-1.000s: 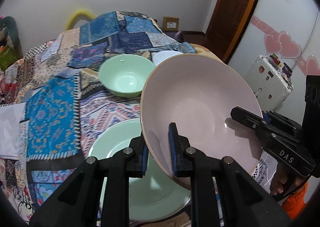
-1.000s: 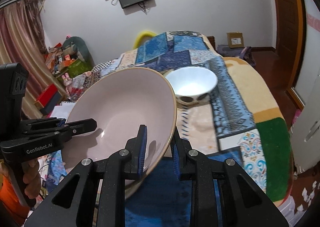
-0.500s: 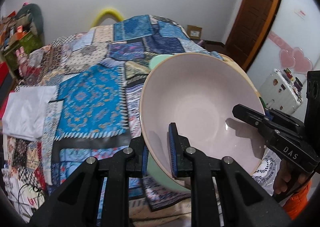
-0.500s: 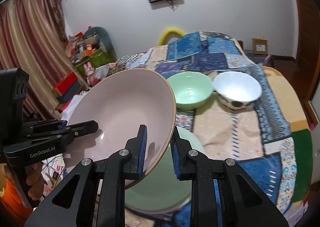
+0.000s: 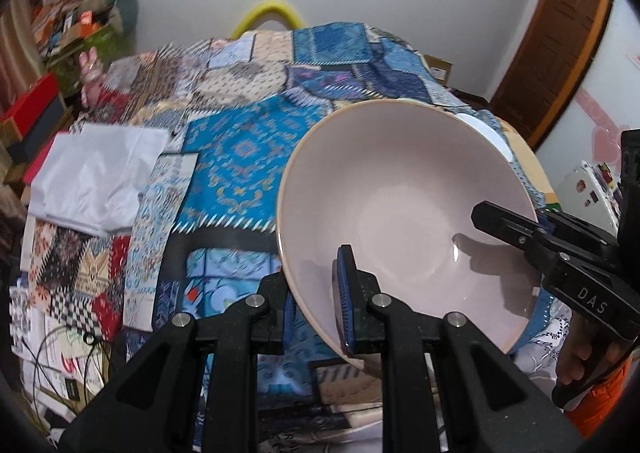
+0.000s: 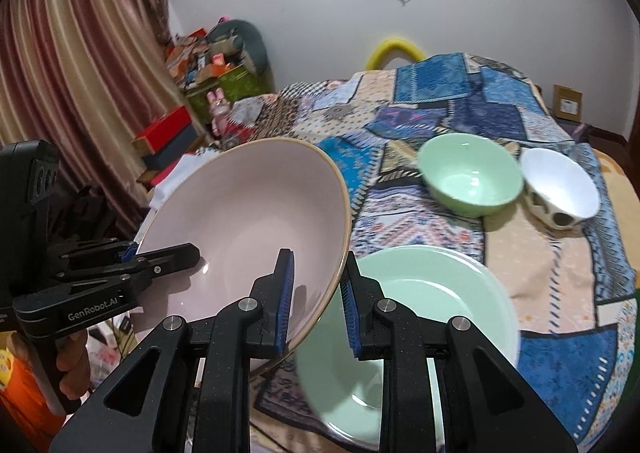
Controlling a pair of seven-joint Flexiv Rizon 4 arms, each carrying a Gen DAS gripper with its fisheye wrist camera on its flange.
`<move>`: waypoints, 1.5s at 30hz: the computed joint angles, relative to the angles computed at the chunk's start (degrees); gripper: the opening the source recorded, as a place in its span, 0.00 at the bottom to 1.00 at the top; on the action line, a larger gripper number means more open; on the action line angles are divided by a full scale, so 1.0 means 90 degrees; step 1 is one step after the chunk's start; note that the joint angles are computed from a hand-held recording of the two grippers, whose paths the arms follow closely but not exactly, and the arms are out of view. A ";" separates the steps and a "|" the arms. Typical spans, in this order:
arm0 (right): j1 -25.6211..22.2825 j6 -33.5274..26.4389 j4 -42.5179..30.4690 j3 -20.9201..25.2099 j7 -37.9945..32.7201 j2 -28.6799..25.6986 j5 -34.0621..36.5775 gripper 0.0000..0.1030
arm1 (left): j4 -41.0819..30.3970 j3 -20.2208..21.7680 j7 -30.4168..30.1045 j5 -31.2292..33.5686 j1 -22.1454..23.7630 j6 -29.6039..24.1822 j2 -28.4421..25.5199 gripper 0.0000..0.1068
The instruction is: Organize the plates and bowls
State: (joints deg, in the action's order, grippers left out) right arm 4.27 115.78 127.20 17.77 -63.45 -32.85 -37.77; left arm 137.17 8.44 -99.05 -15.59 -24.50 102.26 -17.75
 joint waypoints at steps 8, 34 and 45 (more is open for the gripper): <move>-0.0109 -0.0650 -0.0438 0.0433 0.0118 -0.0484 -0.0316 0.20 | 0.0350 -0.1045 -0.0221 0.0429 0.1524 0.0318 -0.0194 0.17; -0.0036 -0.2457 -0.1417 0.1373 -0.1247 -0.1294 0.1080 0.20 | 0.0159 -0.1688 -0.0482 0.1180 0.2834 0.0343 -0.1128 0.17; 0.0177 -0.2538 -0.1411 0.1298 -0.1945 -0.1094 0.1871 0.23 | 0.0213 -0.1219 -0.0447 0.0842 0.2298 0.0166 -0.0957 0.17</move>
State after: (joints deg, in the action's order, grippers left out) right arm 5.86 92.93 114.51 29.45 -80.95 -42.70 -20.94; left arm 139.09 -2.53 -103.07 -8.01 -3.82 103.75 -26.37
